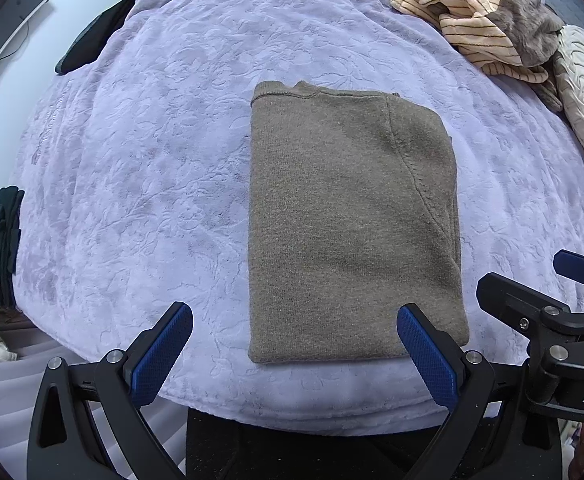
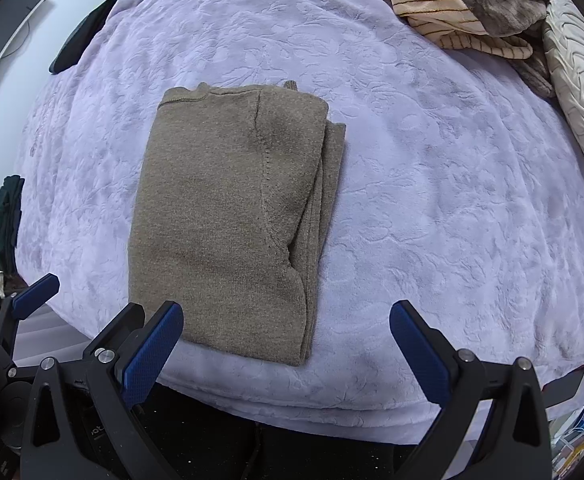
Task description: Fold small clothes
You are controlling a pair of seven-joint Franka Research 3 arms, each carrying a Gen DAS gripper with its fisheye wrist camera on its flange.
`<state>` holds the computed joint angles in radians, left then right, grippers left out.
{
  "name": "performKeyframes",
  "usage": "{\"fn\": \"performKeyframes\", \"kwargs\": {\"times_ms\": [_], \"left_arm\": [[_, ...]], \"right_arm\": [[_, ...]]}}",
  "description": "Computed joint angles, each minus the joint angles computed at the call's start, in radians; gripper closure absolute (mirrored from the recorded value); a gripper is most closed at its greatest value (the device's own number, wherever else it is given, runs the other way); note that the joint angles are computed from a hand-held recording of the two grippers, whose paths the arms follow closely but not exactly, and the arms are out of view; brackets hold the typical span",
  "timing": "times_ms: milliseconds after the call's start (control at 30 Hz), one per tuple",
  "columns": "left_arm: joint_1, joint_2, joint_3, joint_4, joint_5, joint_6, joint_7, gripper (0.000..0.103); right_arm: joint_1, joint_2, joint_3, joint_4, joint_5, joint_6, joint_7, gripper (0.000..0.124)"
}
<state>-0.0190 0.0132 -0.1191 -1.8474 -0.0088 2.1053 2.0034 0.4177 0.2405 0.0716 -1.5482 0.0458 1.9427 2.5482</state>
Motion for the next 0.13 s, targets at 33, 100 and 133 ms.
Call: {"fn": "performKeyframes", "kwargs": {"times_ms": [33, 100, 133], "left_arm": [[0.001, -0.001, 0.000, 0.001, -0.005, 0.000, 0.006, 0.001], [0.000, -0.003, 0.000, 0.000, -0.013, 0.001, 0.015, 0.001], [0.000, -0.002, 0.000, 0.002, -0.016, -0.001, 0.020, 0.001]], "right_arm": [[0.000, 0.000, 0.000, 0.000, 0.000, 0.001, 0.001, 0.021], [0.000, 0.000, -0.001, 0.000, -0.002, 0.001, 0.001, 0.021], [-0.001, 0.001, -0.001, 0.000, -0.001, 0.001, -0.002, 0.021]]}}
